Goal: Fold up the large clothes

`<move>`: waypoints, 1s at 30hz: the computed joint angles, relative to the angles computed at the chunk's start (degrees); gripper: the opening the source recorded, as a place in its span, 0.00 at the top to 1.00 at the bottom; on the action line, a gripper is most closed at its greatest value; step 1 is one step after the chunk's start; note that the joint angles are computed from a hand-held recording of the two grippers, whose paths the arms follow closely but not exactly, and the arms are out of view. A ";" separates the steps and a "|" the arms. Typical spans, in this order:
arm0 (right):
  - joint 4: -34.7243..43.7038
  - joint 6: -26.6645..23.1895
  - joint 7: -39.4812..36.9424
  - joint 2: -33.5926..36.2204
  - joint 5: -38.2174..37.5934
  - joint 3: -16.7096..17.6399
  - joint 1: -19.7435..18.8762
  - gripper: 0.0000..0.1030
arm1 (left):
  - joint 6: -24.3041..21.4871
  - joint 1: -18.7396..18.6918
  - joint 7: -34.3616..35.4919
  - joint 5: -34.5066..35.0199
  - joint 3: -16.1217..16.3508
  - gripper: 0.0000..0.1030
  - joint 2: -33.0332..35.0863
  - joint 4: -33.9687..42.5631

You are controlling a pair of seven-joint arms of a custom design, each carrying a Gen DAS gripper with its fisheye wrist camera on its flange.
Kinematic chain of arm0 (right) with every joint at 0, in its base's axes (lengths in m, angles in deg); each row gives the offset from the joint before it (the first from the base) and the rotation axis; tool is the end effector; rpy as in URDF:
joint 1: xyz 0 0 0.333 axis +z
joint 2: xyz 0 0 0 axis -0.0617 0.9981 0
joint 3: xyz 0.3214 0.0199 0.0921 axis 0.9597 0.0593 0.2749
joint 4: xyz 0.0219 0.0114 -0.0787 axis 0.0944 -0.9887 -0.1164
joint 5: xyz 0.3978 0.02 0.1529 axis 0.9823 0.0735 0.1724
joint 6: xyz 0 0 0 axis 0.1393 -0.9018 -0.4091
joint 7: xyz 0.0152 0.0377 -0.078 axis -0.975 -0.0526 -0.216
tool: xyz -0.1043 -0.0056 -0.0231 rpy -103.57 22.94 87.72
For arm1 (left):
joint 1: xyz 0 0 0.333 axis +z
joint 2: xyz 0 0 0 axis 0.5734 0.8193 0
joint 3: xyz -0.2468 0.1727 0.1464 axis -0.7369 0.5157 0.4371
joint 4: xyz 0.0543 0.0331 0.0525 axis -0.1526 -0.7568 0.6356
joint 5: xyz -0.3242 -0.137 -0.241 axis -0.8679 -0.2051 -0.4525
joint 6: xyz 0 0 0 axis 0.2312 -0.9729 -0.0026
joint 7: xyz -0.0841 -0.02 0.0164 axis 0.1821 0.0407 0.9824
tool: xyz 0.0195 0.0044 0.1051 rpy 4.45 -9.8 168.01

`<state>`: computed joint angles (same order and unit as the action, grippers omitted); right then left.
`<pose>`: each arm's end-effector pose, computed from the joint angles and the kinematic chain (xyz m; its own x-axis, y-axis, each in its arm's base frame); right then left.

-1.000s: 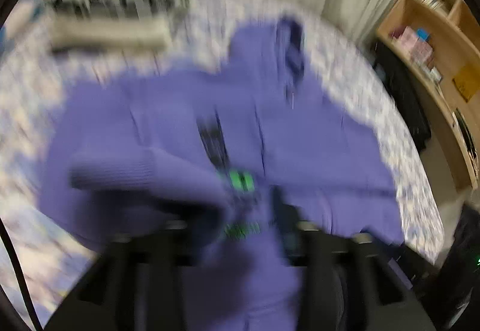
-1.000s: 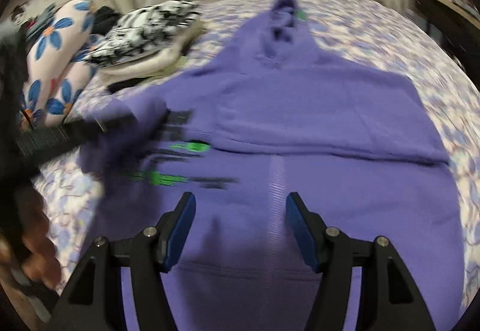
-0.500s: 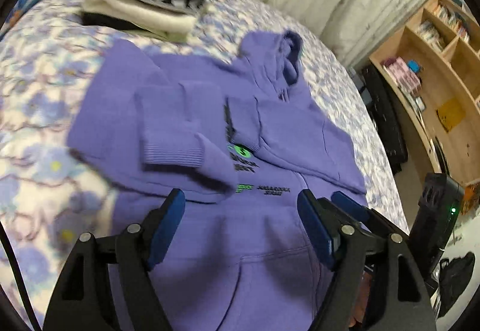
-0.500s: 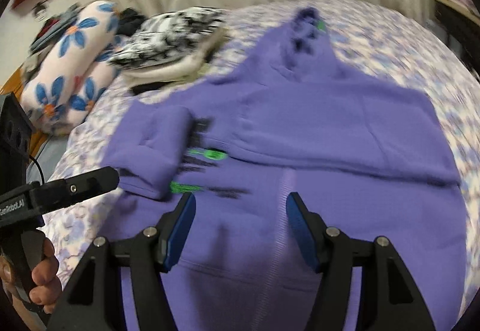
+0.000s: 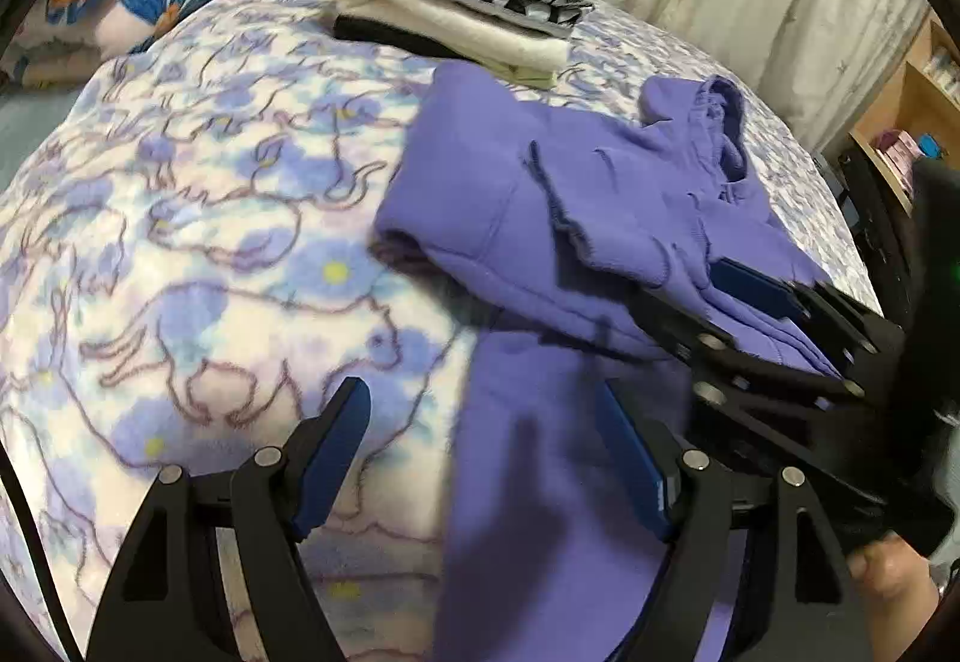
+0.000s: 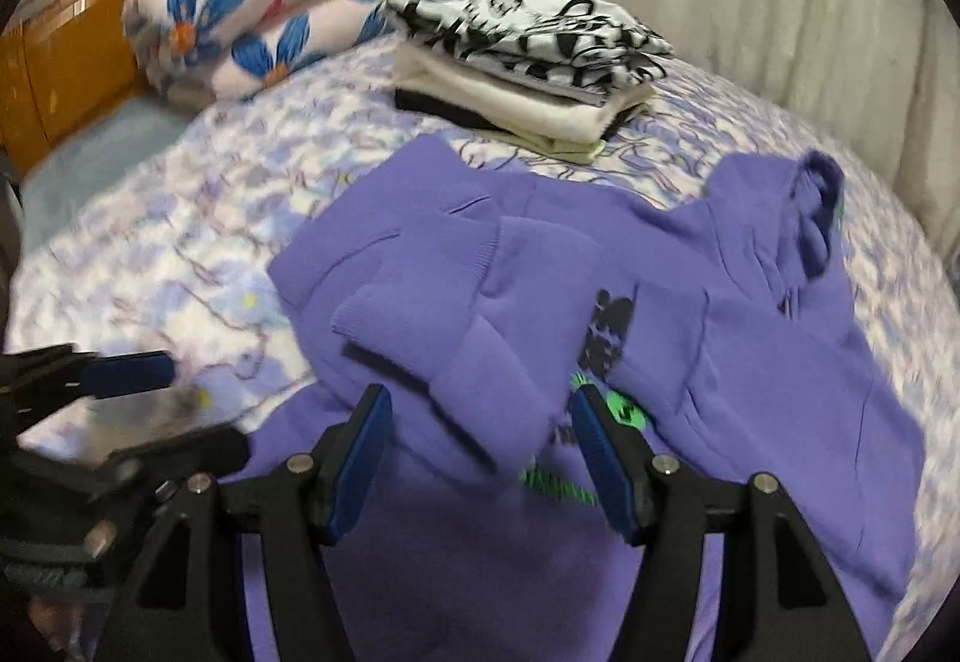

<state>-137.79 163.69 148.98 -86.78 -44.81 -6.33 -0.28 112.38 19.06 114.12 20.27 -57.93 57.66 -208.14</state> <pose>0.5025 0.0618 0.4234 0.1304 -0.9748 0.1813 -0.7882 -0.2128 -0.5774 0.4858 -0.2418 0.4145 -0.1773 -0.9357 0.3052 -0.8752 0.0080 -0.4837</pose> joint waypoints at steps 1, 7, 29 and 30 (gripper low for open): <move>1.45 -1.26 1.03 1.61 -1.29 0.80 -0.67 0.40 | -0.08 -0.02 0.17 -0.44 0.17 0.26 0.23 0.04; 3.55 0.40 -5.09 0.54 10.41 -4.06 1.54 0.89 | 0.96 -0.36 1.53 -2.17 0.16 0.27 0.17 -0.52; -5.60 -6.92 -12.90 -11.48 27.48 -20.17 -11.08 0.53 | -9.43 0.18 7.44 0.35 -1.05 0.26 11.34 16.40; -4.81 -7.38 -14.86 -10.99 30.23 -21.64 -9.76 0.53 | -11.14 0.30 7.41 1.10 -1.07 0.26 13.24 19.01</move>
<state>-142.60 156.31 134.12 -97.77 -14.58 -27.97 -10.04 101.24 19.37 121.54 21.36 -59.00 70.90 -189.13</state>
